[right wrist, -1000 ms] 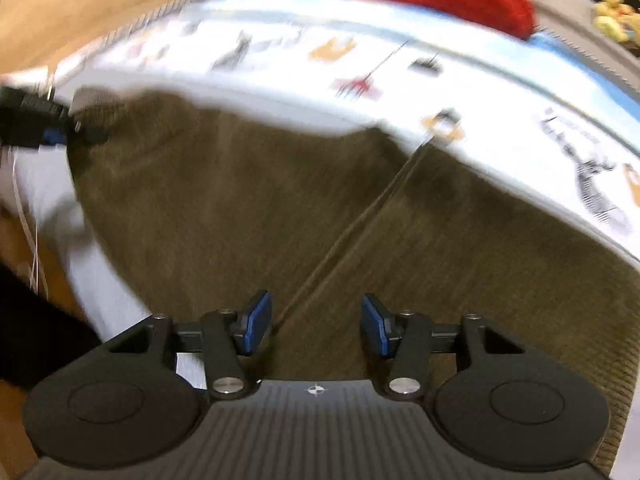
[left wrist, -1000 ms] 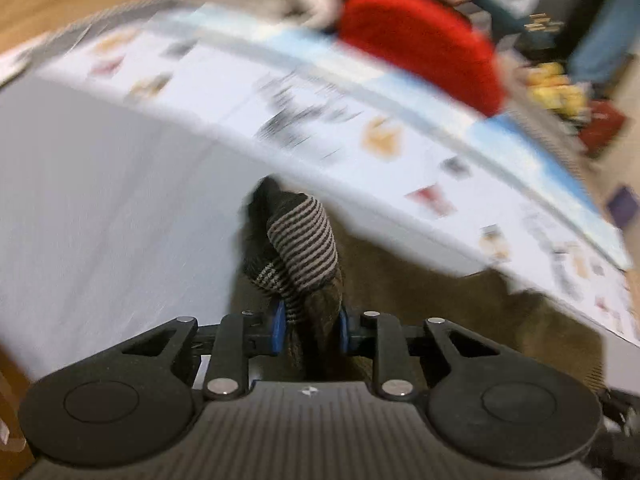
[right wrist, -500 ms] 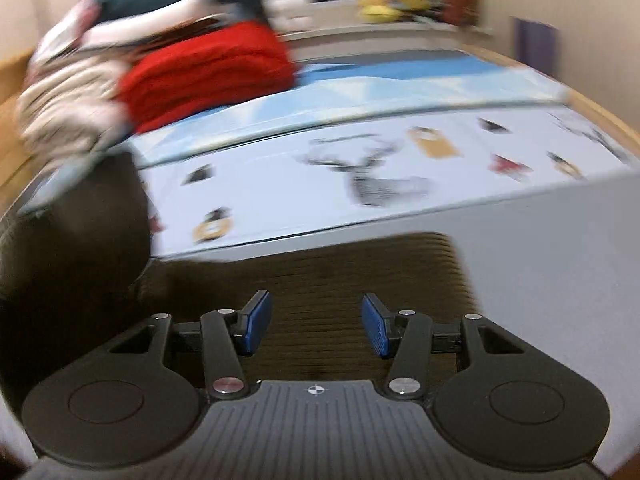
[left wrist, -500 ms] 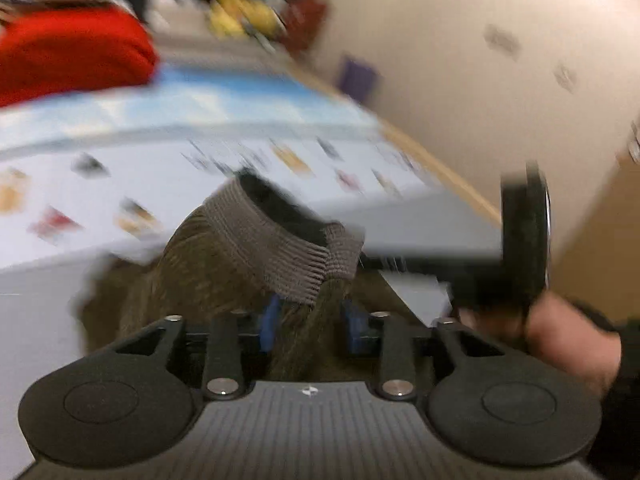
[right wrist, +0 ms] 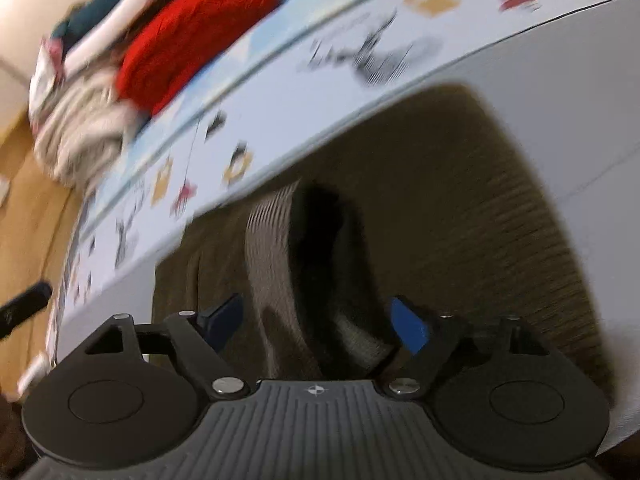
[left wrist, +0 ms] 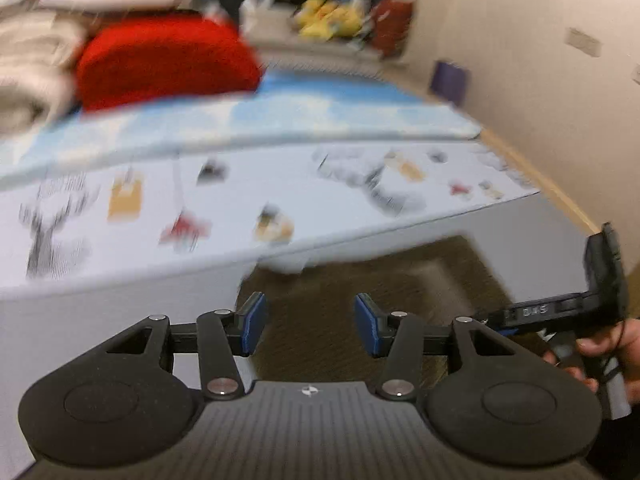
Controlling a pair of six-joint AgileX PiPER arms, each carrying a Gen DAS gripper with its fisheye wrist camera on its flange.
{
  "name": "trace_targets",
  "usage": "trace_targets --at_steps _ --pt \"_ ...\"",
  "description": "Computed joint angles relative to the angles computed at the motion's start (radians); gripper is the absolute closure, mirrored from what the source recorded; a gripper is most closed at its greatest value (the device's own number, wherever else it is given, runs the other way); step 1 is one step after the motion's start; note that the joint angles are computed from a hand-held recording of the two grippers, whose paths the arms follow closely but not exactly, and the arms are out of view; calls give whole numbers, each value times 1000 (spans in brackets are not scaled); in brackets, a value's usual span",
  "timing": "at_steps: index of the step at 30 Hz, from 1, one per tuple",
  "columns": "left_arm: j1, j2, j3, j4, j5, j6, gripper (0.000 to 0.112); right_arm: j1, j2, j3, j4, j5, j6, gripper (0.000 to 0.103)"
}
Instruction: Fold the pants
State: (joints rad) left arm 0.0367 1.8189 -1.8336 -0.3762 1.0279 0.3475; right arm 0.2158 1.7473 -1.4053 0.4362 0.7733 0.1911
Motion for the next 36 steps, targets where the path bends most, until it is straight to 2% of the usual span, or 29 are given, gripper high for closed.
trace_targets --at_steps 1,2,5,9,13,16,18,25,28,29,30,32,36 --pt "-10 25 -45 75 46 -55 59 29 25 -36 -59 16 37 17" --pt "-27 35 -55 128 52 -87 59 53 41 -56 -113 28 65 13" --pt "-33 76 -98 159 83 -131 59 109 83 -106 -224 39 147 6" --pt "-8 90 -75 172 57 -153 58 138 92 -124 -302 45 233 6" --pt "33 76 -72 149 100 -167 58 154 94 -133 -347 46 274 10" --pt "38 79 -79 157 110 -172 58 164 81 -113 -375 4 276 28" --pt "40 85 -87 153 112 -171 59 164 78 -107 -384 -11 277 44" --pt "32 88 -89 161 102 -190 59 188 1 -58 -460 -100 253 68" --pt "32 86 -89 140 91 -203 59 140 -86 -44 -330 -181 101 80" --pt "30 83 -85 126 81 -200 59 108 -123 -39 -255 -206 33 95" --pt "26 78 -80 110 69 -193 59 81 -149 -47 -217 -205 2 94" --pt "13 74 -73 86 48 -171 59 41 -194 -55 -246 -185 23 94" --pt "-28 76 -68 49 31 -114 59 -68 -210 -32 -338 -25 80 94"
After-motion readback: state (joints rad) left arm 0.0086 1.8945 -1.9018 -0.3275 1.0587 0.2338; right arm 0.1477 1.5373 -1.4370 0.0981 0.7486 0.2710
